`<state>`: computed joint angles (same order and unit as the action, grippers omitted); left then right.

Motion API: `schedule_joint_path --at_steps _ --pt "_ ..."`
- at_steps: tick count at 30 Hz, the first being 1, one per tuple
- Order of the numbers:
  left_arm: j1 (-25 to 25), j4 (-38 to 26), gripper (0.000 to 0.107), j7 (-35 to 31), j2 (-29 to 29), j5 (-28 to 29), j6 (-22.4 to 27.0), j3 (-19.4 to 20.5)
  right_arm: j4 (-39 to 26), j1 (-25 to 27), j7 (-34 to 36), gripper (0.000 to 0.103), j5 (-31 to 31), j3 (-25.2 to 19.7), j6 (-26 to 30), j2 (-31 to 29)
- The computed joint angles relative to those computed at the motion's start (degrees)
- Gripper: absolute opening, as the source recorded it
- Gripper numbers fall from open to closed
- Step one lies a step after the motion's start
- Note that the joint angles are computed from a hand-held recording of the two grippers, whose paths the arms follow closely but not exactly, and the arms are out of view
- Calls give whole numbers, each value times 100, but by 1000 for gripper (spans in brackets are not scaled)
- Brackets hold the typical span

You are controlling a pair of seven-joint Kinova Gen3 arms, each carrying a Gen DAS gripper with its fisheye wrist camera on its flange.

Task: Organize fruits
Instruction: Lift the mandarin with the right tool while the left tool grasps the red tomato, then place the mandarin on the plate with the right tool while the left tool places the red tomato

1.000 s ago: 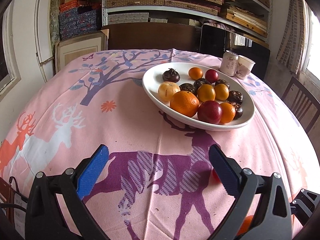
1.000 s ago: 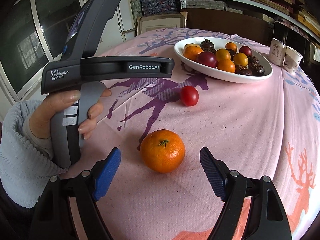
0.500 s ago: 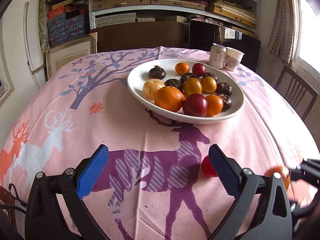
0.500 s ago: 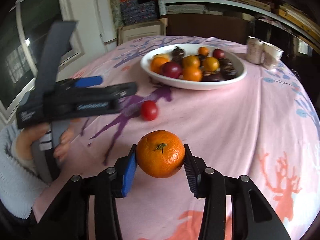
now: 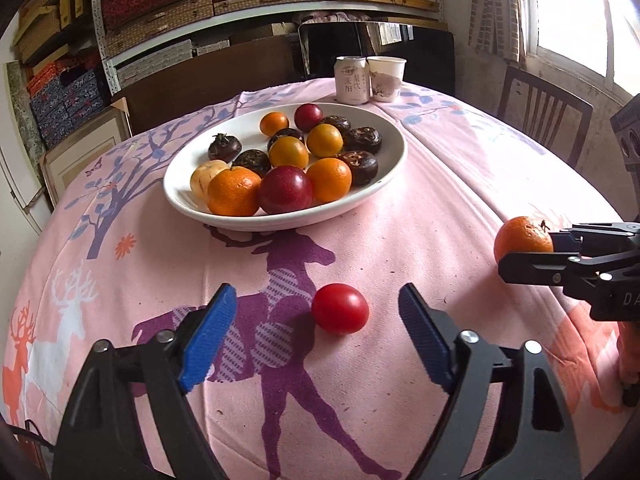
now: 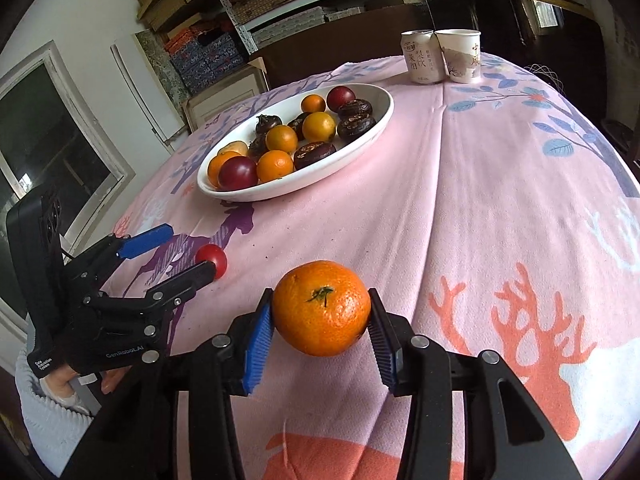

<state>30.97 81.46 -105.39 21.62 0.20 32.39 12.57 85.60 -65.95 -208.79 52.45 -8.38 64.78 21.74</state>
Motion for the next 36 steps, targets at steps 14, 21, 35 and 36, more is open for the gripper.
schedule_joint_path --at_steps 14,21,35,36 --pt "-163 -655 31 -363 426 517 909 163 17 90 87 46 -144 -1 -152 -17" --pt "-273 -387 31 -444 255 736 595 174 35 88 66 46 -143 9 -180 -23" --pt "-153 -1267 31 187 246 402 547 -191 -255 -81 72 46 648 -34 578 -227" --pt "-72 -1514 31 359 338 276 605 -287 -380 -35 242 46 690 -25 657 -246"
